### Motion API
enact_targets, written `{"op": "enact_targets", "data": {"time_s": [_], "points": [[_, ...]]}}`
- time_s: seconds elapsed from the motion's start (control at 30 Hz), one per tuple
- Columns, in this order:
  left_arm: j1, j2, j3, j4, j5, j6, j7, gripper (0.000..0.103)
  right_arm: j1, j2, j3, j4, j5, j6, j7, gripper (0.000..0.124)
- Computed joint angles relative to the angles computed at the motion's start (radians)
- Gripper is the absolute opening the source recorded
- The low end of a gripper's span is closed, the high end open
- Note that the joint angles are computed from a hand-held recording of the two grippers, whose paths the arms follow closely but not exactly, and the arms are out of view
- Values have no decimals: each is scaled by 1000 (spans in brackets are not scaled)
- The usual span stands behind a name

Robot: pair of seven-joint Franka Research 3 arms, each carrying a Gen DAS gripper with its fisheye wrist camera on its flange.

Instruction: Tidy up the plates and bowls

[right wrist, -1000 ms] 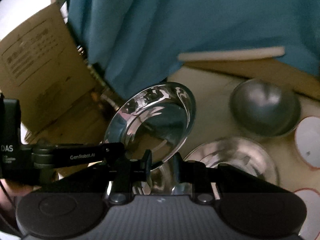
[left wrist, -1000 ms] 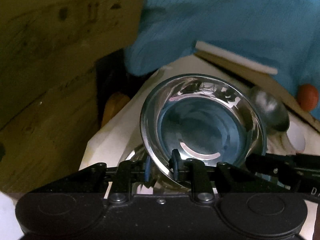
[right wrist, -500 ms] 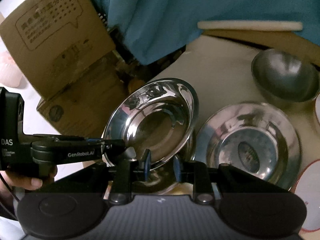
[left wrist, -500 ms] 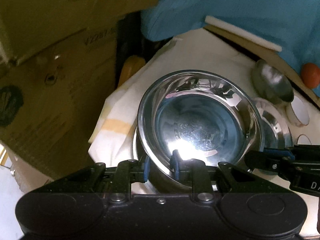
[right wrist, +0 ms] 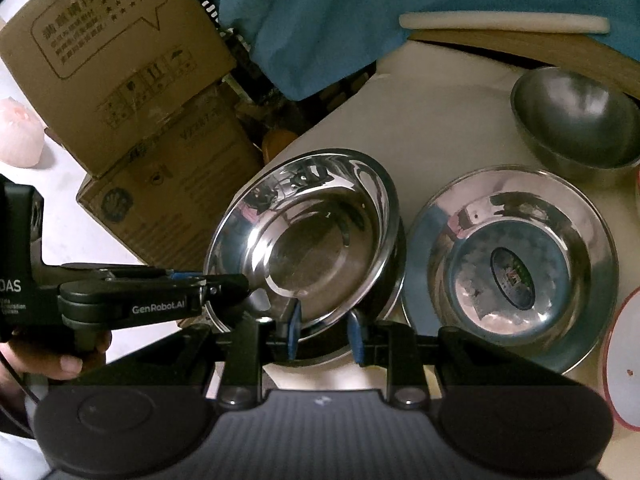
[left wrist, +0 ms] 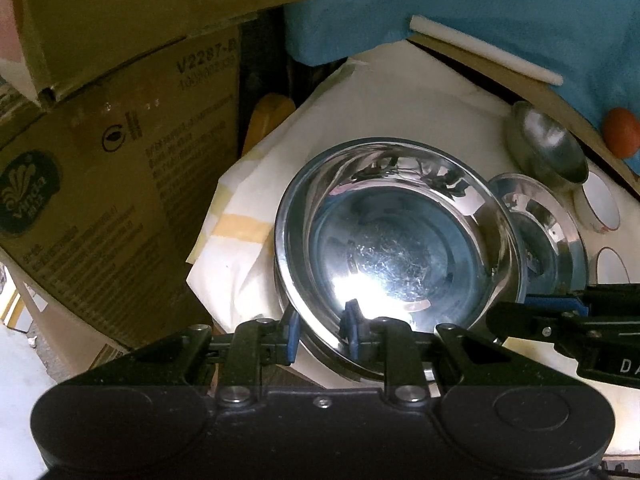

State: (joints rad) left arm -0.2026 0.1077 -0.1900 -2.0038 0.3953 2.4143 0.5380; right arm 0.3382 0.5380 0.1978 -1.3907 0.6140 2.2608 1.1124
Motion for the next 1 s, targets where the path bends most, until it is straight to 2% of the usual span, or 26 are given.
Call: {"op": "enact_targets", "data": {"time_s": [0.53, 0.63, 0.83, 0.87, 0.93, 1.0], "points": [[-2, 20, -7, 38, -51, -62, 118, 28, 14, 77, -15, 118, -61, -106, 110, 32], [-10, 28, -6, 55, -29, -102, 124, 27, 21, 81, -19, 123, -79, -107, 115, 33], [-18, 23, -4, 64, 13, -125, 119, 29, 26, 79, -23, 120, -101, -95, 123, 36], [-19, 22, -4, 66, 21, -129, 116, 30, 26, 76, -22, 116, -103, -91, 120, 40], [-23, 22, -3, 74, 46, -136, 108, 32, 23, 70, -21, 107, -102, -87, 115, 48], [-27, 27, -2, 90, 80, -142, 106, 45, 21, 58, -22, 92, -100, -71, 111, 56]]}}
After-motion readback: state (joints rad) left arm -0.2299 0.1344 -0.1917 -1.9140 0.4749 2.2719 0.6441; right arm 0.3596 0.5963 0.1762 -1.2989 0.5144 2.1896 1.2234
